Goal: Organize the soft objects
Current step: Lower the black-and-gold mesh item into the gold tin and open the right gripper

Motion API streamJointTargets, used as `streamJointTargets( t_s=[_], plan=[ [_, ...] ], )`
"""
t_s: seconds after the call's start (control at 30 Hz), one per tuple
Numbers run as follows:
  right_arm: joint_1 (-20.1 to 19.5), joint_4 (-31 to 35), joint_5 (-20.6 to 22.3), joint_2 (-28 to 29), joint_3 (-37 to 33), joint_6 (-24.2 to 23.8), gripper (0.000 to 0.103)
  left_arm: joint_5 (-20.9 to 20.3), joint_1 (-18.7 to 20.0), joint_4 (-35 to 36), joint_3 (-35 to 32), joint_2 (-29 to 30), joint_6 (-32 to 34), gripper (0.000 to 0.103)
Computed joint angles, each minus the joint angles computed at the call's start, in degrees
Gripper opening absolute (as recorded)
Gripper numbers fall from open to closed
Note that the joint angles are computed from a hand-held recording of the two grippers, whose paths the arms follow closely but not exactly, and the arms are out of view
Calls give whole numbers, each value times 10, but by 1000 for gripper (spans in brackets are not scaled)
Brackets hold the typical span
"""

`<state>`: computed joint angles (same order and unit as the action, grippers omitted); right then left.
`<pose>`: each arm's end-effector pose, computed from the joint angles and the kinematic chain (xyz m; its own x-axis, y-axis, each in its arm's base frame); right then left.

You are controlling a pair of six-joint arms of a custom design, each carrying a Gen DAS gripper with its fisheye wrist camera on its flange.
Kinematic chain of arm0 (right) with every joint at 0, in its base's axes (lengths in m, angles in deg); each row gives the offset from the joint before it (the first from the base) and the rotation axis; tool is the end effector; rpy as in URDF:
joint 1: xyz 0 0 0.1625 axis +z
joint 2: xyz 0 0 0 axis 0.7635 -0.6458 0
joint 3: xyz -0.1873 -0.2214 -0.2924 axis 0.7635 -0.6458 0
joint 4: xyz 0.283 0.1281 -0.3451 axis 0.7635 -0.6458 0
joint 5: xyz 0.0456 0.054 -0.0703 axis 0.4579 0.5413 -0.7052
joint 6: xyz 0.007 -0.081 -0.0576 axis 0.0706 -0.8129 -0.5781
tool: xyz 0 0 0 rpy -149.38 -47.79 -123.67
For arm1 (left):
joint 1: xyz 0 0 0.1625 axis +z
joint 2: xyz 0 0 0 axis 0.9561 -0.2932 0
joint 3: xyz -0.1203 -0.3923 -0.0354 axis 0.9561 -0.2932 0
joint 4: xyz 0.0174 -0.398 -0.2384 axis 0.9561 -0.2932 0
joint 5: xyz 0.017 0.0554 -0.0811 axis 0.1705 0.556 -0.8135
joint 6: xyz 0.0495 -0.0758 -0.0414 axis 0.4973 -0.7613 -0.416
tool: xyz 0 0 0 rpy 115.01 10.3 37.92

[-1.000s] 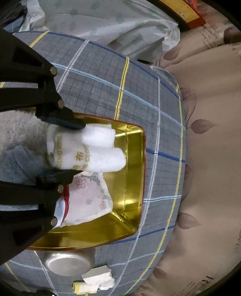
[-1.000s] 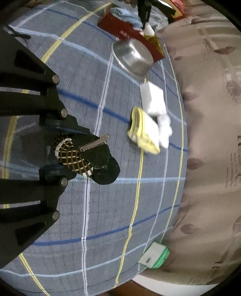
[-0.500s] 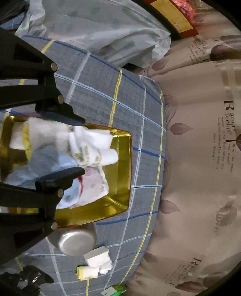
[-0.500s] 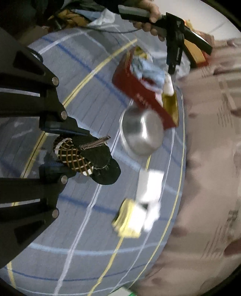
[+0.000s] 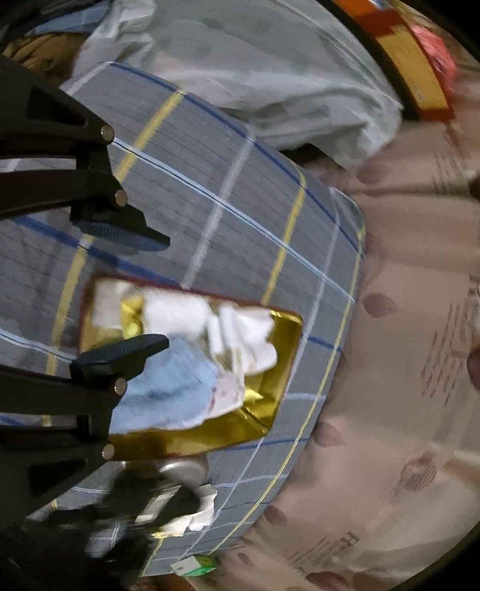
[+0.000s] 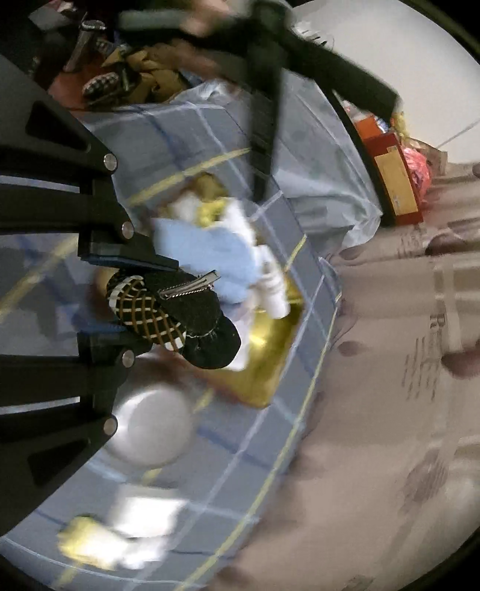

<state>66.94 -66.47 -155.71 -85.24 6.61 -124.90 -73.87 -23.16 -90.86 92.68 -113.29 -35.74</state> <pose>0.4227 -0.5861 0.0050 -0.3935 -0.8829 0.2561 -0.9143 0.4049 -0.0092 -0.0834 -0.4412 0.3925 -0.6633 -0.5785 -0.4747 -0.0367 0.6588 -0.7515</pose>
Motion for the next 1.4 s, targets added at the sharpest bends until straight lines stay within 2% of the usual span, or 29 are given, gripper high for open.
streamJointTargets(
  t_s=[0.03, 0.2, 0.27, 0.47, 0.5, 0.57, 0.6, 0.63, 0.77, 0.83, 1.03, 1.1, 1.23, 1.4],
  plan=[
    [6, 8, -3, 20, -25, 7, 21, -1, -4, 11, 6, -12, -14, 48],
    [34, 56, -37, 126, -163, 57, 21, 13, -22, 163, -1, -35, -128, 48],
    [41, 71, -51, 158, -206, 81, 21, 12, -24, 196, -1, -44, -150, 48],
    [49, 127, -115, 245, -325, 144, 27, 7, -22, 209, 8, -66, -158, 48],
    [50, 122, -134, 254, -332, 149, 31, 7, -21, 202, 10, -68, -155, 48],
    [50, 121, -159, 265, -342, 150, 47, 6, -18, 184, 15, -69, -145, 48],
    [48, 117, -159, 263, -337, 148, 63, 3, -16, 172, 18, -69, -136, 48],
    [48, 107, -165, 259, -328, 142, 71, 0, -16, 165, 19, -66, -131, 48],
    [50, 60, -183, 235, -285, 102, 73, -3, -14, 145, 18, -50, -114, 48],
    [51, 45, -182, 208, -246, 78, 80, -4, -15, 133, 17, -42, -105, 48],
    [31, -27, -137, 82, -87, 42, 80, 2, -19, 95, 9, -8, -76, 48],
    [19, -59, -142, 51, -50, 43, 80, -1, -17, 69, 5, 8, -54, 48],
    [-22, -128, -194, 1, -5, 50, 80, -5, -14, 5, -2, 45, -3, 48],
    [-75, -165, -276, -10, -16, 70, 80, -16, -9, -70, -12, 93, 57, 48]
  ],
)
